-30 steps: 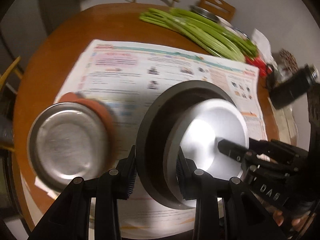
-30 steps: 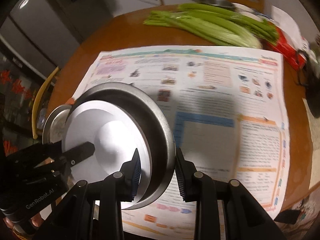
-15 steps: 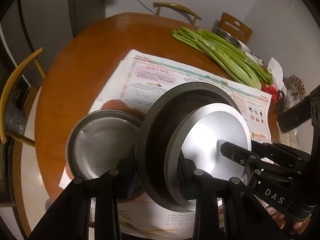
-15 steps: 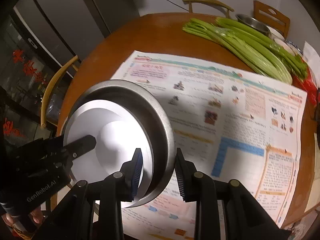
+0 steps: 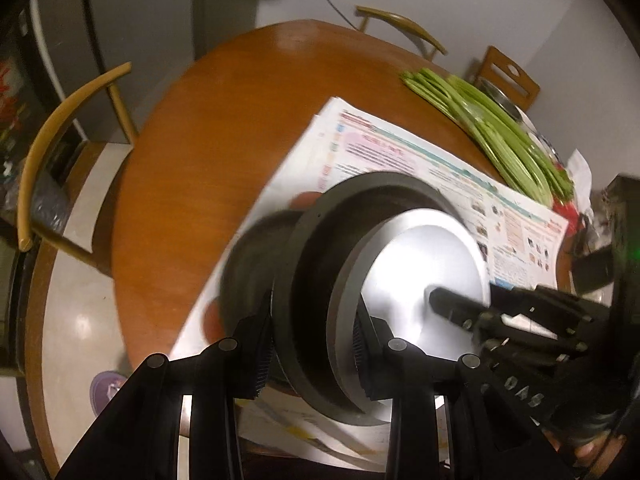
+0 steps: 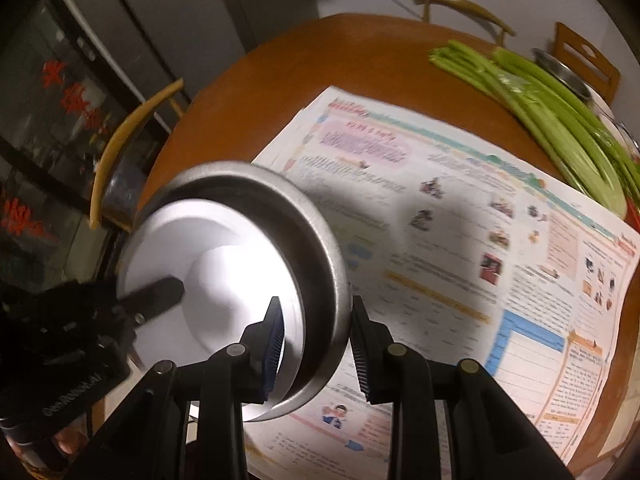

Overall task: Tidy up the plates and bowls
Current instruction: 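Carry the bowl stack with both grippers toward the orange plates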

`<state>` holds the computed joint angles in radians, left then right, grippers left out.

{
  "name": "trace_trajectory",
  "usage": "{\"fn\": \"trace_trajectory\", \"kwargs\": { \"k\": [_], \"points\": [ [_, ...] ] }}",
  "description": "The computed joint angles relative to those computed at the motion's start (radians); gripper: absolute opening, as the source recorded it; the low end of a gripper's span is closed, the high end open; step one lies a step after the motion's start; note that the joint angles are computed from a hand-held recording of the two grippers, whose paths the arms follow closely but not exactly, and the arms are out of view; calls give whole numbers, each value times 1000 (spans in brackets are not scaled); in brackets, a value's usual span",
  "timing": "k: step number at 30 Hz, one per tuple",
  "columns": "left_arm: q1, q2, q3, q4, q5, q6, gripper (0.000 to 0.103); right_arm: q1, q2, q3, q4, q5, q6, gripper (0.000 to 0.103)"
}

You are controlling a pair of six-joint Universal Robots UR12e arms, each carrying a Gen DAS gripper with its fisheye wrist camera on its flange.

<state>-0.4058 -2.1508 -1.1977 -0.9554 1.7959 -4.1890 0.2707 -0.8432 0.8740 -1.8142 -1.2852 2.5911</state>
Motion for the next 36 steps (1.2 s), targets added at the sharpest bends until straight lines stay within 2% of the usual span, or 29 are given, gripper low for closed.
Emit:
{"fn": "trace_trajectory", "kwargs": {
  "k": [3,6,8,14,19,22,24,33,36],
  "points": [
    [10,25,-48,38,4,-40,36,17,0,8,4,-20,-21,32],
    [28,46,-111,111,-51,-85,36,26,0,10,13,-18,-40,32],
    [32,42,-114,97,-67,-94,36,31,5,2,19,-23,-43,32],
    [32,20,-100,93,-59,-92,37,42,16,-3,16,-64,-30,32],
    [35,17,-110,145,-79,-74,54,41,33,-20,37,-58,-11,33],
    [31,6,-87,122,-65,-58,63,42,27,4,3,-64,-6,34],
    [28,-1,-73,107,-57,-53,65,41,25,8,-3,-59,-2,34],
    [27,-4,-61,81,-49,-53,66,44,28,6,-4,-70,0,35],
    [27,-4,-57,75,-46,-53,67,46,25,10,-5,-76,-4,40]
  ]
}}
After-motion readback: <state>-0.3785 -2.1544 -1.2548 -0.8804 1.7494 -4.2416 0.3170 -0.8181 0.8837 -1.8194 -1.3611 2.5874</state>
